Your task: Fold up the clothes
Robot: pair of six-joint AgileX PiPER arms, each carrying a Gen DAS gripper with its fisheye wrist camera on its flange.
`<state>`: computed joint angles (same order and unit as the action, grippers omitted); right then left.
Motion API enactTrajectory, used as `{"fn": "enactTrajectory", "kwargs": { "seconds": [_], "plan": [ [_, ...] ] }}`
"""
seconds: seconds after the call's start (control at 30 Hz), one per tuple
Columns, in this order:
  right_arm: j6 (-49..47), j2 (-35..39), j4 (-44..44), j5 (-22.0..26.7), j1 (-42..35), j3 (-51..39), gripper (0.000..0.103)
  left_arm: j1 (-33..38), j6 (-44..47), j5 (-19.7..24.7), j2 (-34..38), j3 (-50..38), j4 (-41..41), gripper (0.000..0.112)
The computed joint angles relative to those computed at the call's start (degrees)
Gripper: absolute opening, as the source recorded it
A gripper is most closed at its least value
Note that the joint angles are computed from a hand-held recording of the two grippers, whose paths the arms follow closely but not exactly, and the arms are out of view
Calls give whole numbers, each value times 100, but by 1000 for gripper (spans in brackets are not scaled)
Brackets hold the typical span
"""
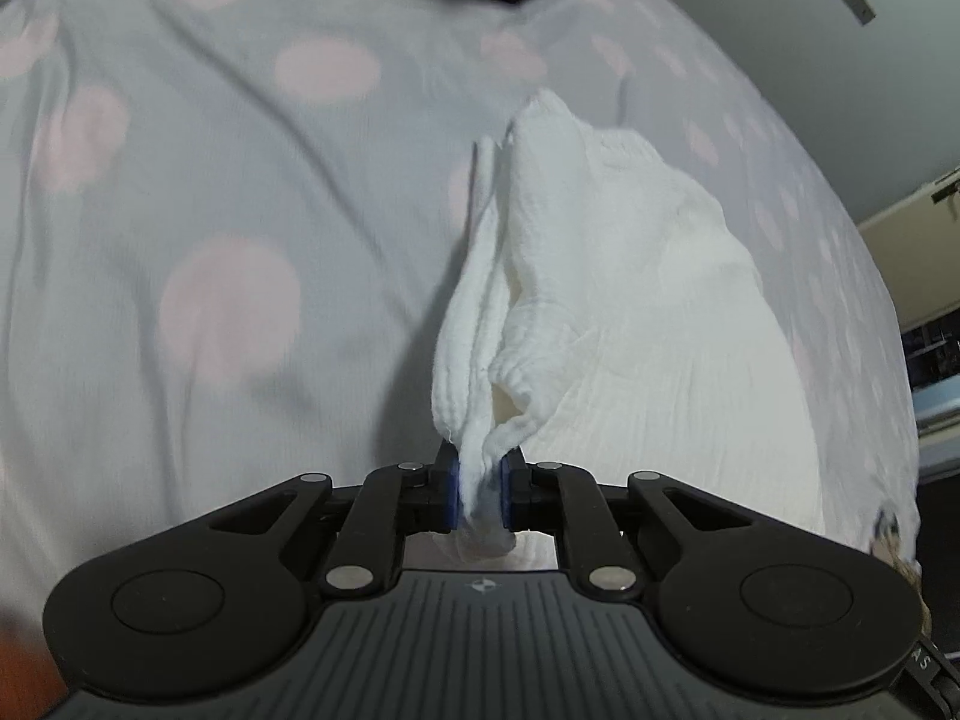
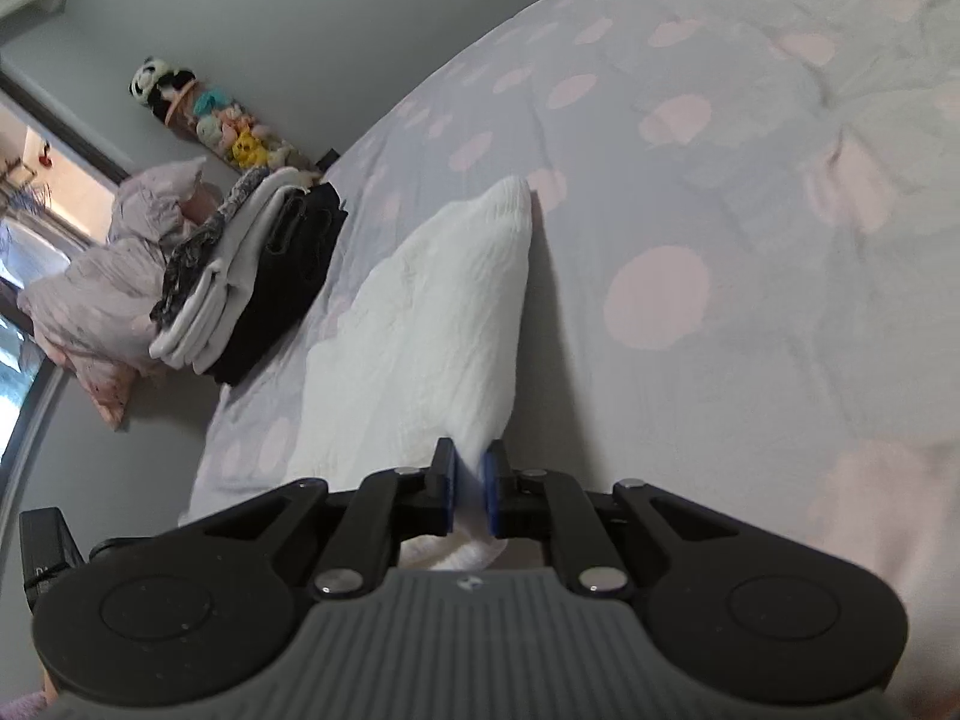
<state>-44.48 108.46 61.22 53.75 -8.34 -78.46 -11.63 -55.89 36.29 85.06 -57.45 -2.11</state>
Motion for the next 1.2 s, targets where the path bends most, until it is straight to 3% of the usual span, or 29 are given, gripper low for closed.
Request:
{"fn": "enactTrajectory", "kwargs": {
  "seconds": [0.27,0.57,0.73,1.03,1.2],
  "plan": [
    [91,-736,-1156,700,-734,415,11,-905,-858,714,-272,4,289,14],
    [-305,-1238,-1987,58,-548,1037,13,-1243,-1017,1318,-173,-311,519,20],
    [-686,-1394,-1813,-4,-820,1157,21,-1281,-1231,1506,-388,-403,801,27],
    [-1163,-1450,-1208,-348,-891,1274,24,-1374,-1582,1565,-541,-620,1567,34],
    [-1429,-1432,-953,-975,-466,1256,24,-837,-1127,1150,-394,-630,1383,35]
  ]
}}
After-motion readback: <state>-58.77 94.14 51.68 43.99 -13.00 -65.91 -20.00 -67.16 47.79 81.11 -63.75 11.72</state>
